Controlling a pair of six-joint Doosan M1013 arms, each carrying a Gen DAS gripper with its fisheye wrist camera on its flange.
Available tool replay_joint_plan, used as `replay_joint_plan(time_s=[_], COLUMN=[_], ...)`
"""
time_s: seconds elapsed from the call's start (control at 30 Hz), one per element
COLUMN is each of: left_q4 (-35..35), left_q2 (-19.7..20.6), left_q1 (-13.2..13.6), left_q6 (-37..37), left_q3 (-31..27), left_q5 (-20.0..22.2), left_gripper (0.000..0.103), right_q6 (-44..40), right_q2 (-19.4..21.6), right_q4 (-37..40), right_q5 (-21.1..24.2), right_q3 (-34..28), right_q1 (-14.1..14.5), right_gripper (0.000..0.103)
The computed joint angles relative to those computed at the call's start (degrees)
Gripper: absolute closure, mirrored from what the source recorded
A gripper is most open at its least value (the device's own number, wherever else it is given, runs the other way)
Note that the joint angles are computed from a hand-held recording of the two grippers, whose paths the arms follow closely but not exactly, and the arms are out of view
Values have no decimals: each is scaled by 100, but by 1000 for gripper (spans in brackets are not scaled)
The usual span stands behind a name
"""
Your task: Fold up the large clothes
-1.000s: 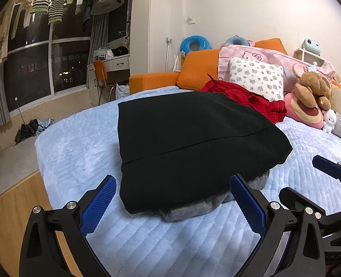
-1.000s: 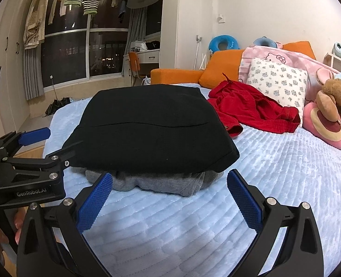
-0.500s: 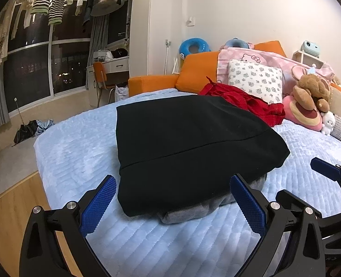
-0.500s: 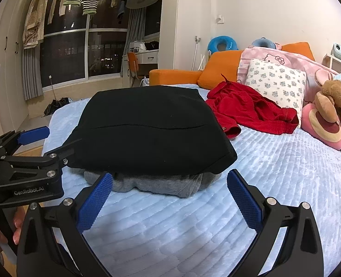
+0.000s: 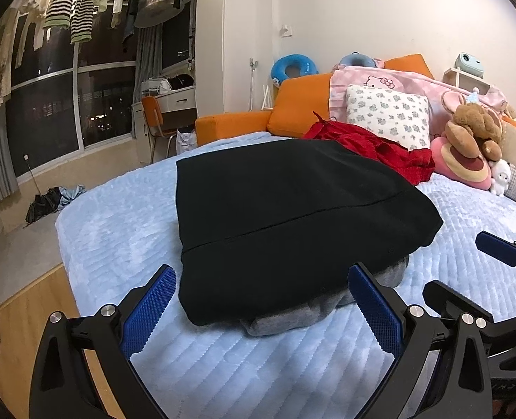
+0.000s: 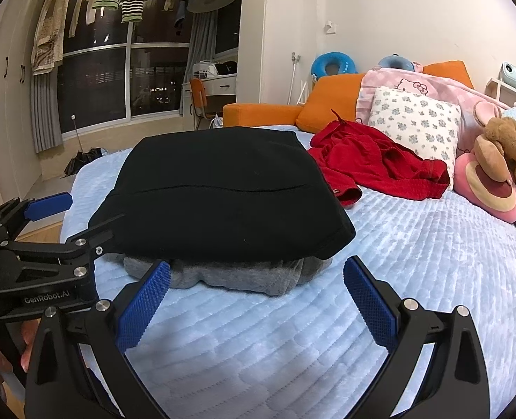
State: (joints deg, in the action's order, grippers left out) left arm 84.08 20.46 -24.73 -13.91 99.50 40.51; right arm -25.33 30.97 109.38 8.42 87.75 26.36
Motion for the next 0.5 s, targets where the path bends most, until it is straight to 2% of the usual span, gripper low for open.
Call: replay_joint_plan(time_s=[0.1, 0.27, 0.5], left_q4=[-54, 107, 116], left_q2=[-22, -37, -44], left_q1=[45, 32, 32], left_q6=[-28, -279, -375], left_q3=[20, 72, 86], left_q5=[-174, -47, 123], left_gripper=[3, 3, 3], right_q6=[94, 60, 483], right_q2=[2, 10, 16], right_q4=[-71, -37, -477], right_q5=[-5, -11, -45], right_q3=[-3, -13, -45], right_q1=[2, 1, -3], right_gripper=[5, 5, 5])
